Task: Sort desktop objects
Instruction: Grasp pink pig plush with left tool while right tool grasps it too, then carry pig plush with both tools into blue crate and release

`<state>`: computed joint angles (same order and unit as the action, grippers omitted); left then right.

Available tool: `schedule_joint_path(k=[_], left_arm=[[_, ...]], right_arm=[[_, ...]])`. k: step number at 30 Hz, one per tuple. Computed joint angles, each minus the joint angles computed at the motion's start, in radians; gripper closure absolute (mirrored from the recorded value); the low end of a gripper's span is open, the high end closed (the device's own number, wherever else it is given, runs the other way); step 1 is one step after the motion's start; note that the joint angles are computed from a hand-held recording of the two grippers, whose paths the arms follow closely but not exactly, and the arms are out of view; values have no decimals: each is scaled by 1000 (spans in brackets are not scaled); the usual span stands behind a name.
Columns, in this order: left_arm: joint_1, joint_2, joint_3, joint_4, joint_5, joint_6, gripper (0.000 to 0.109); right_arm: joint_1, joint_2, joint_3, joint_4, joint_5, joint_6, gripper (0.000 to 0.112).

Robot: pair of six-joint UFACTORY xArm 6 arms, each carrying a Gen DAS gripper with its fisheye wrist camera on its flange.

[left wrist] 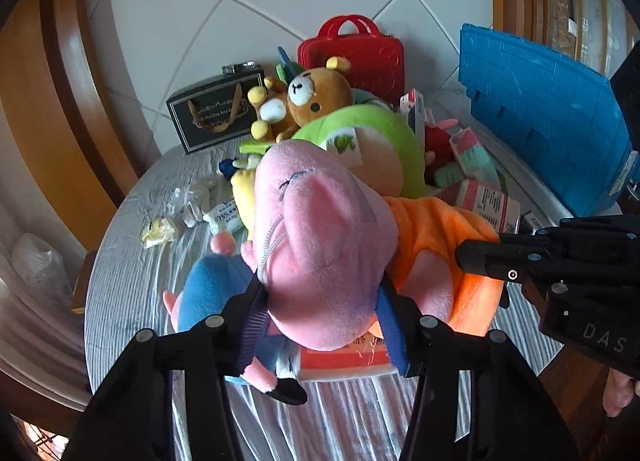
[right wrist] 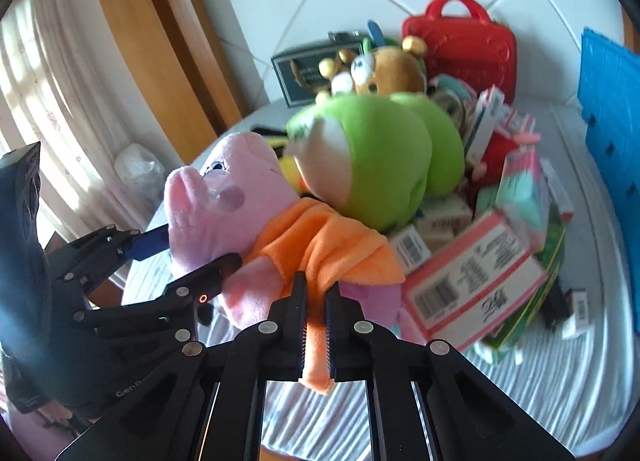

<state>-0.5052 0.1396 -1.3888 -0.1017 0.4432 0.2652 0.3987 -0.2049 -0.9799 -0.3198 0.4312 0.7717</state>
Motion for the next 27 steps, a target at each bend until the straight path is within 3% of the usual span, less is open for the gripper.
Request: schedule_joint_path(k=[9, 15, 27], left_arm=[[-25, -20, -58, -55, -63, -2, 58], [-57, 10, -133, -44, -78, -31, 58], [-184, 121, -356, 126, -69, -243, 58]], right_arm=[[14, -63, -101, -188, 94, 81, 105], [-10, -100, -130, -223, 132, 67, 105], [-133, -248, -103, -224, 166, -66, 105]])
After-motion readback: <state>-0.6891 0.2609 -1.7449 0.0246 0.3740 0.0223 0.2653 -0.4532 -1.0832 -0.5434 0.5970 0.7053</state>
